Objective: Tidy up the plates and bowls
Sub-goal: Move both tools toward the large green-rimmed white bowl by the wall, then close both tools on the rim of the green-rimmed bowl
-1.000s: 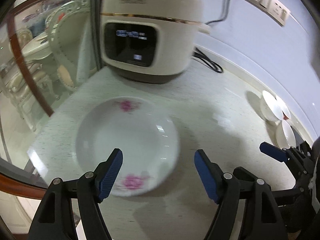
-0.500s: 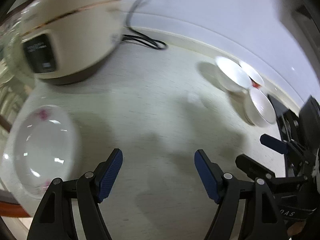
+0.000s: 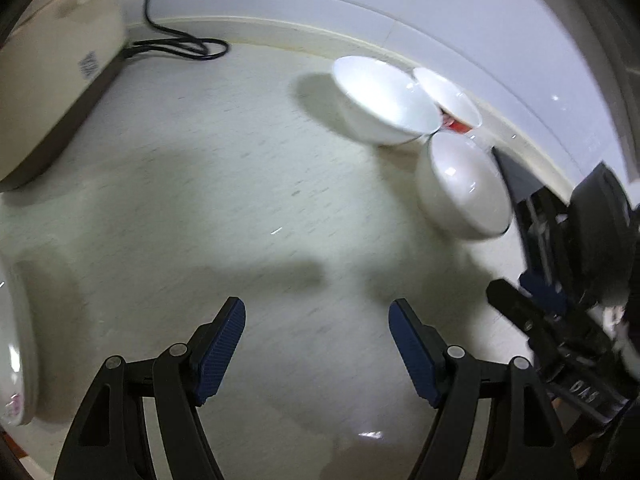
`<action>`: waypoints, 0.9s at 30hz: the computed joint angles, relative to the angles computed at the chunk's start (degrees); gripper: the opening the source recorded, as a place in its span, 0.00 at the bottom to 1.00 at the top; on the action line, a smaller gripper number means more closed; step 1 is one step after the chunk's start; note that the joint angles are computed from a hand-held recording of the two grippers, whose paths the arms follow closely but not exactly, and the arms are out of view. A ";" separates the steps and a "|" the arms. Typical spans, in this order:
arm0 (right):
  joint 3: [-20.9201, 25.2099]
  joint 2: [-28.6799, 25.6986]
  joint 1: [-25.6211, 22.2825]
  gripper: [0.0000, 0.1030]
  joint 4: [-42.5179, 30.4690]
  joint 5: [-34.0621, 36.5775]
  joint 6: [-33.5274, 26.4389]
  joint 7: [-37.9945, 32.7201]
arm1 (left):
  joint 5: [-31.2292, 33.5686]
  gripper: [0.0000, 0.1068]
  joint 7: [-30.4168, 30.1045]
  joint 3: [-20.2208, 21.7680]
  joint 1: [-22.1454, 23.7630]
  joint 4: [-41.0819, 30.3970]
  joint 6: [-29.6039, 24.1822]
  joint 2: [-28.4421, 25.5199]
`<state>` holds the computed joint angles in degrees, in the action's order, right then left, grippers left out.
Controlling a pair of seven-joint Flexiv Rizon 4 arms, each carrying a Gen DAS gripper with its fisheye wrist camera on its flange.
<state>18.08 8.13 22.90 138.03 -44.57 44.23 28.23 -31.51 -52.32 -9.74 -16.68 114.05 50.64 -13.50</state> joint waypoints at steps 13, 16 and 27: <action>-1.19 5.66 -5.63 0.83 5.52 -3.45 3.59 9.33 | 2.12 0.70 -5.96 -2.47 -2.68 -11.81 -7.58 -7.22; -1.42 5.56 -6.84 0.83 6.22 -4.12 5.71 9.77 | 0.98 0.70 -6.26 -3.41 -2.93 -13.30 -8.23 -8.51; -4.19 2.04 -11.22 0.83 7.27 -9.94 15.31 13.29 | 1.01 0.70 -10.27 -3.97 -4.42 -18.42 -8.63 -14.02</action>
